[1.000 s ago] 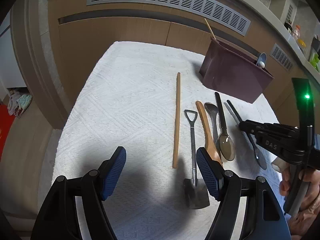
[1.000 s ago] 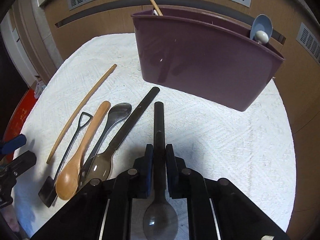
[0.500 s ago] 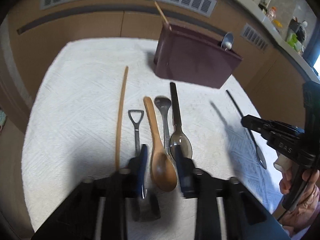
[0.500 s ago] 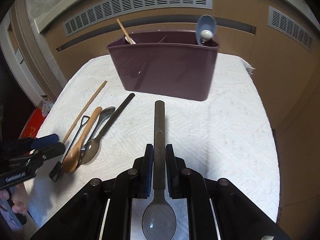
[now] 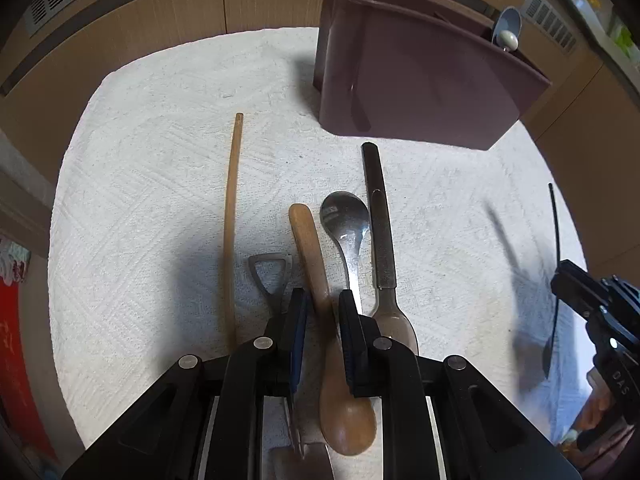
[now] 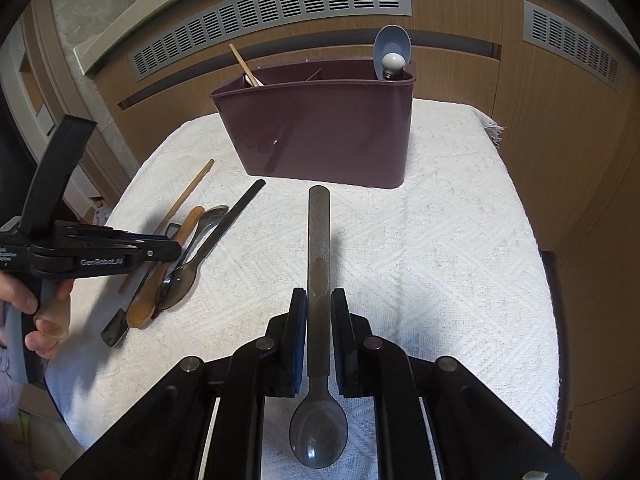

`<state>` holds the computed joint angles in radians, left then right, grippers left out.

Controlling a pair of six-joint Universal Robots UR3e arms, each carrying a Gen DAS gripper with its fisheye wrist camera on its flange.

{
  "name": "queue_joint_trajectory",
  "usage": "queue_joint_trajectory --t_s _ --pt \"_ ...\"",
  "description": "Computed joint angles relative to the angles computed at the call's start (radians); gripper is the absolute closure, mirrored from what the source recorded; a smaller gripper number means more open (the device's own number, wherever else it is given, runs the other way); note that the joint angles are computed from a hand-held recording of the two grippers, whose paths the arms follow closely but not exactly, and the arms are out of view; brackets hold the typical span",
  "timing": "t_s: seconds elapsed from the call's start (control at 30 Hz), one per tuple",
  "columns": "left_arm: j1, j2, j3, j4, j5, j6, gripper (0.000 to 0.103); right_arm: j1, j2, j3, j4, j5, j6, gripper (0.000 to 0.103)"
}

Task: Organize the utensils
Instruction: 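Grasp the wooden spoon with the left gripper while the right lifts the metal spoon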

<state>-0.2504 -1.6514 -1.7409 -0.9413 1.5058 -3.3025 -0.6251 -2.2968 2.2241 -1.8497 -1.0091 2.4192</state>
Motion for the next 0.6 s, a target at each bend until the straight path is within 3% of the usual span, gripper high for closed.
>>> queue_joint_trajectory --t_s 0.13,0.23,0.43,0.6 --pt "-0.008 -0.006 -0.006 0.022 0.014 -0.003 0.086 0.001 0.014 0.004 -0.007 0.004 0.001 0.092" --pt "-0.004 0.026 -0.073 0.102 0.013 -0.012 0.092 -0.006 0.030 -0.001 0.012 0.013 -0.006 0.093" --pt "-0.008 0.210 -0.306 0.330 -0.001 -0.051 0.093 -0.045 -0.021 -0.017 0.075 0.048 -0.040 0.093" --pt "0.016 0.372 -0.408 0.417 -0.030 -0.103 0.093 -0.100 -0.095 -0.043 0.183 0.108 -0.104 0.093"
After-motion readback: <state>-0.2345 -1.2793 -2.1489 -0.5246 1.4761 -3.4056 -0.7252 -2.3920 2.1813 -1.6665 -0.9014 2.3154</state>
